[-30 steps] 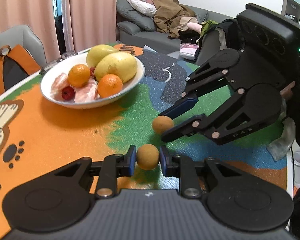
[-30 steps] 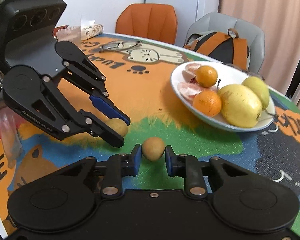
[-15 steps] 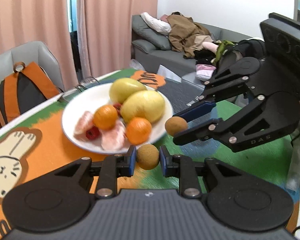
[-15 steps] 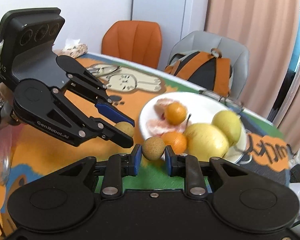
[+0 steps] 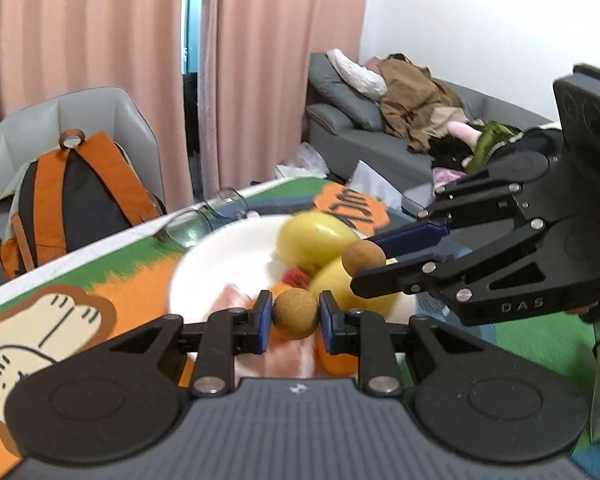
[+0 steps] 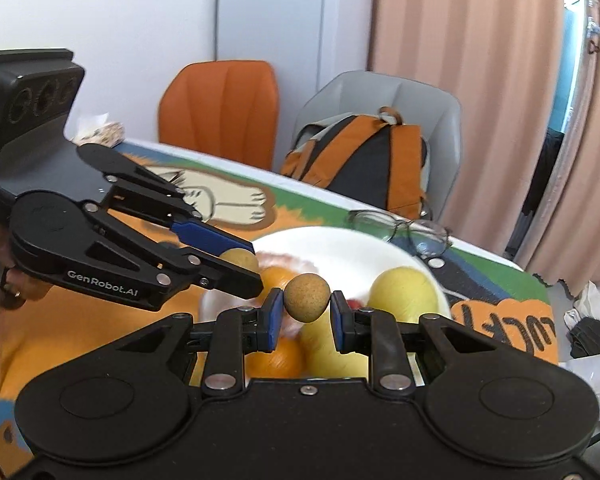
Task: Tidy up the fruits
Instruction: 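Carry brown fruit with left tool while right tool carries its brown fruit to bowl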
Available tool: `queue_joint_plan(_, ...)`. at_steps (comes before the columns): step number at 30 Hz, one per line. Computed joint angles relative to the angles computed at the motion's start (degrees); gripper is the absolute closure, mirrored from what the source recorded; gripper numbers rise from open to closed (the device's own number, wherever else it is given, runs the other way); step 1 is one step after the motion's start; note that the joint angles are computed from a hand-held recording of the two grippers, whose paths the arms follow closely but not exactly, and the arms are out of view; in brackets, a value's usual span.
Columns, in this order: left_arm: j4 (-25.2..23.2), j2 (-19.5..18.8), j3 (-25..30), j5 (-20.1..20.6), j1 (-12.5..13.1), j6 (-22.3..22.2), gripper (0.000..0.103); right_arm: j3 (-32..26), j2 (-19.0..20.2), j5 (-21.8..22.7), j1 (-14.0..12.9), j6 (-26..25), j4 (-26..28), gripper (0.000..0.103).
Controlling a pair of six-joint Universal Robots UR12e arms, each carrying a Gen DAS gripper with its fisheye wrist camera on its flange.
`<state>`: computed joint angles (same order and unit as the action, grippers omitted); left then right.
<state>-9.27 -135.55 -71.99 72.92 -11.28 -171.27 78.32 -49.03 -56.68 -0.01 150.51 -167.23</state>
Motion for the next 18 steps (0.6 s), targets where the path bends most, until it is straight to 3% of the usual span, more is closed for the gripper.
queue_joint_plan(7, -0.1, -2.3, 4.1, 2.2, 0.0, -4.2, 0.079, -3.3, 2.5, -1.9, 0.3, 5.1, -0.2, 0.079)
queue_joint_plan(18, -2.6, -4.0, 7.2, 5.3, -0.7, -4.3, 0.079, -4.2, 2.9, -4.0, 0.5, 6.1, 1.0, 0.079)
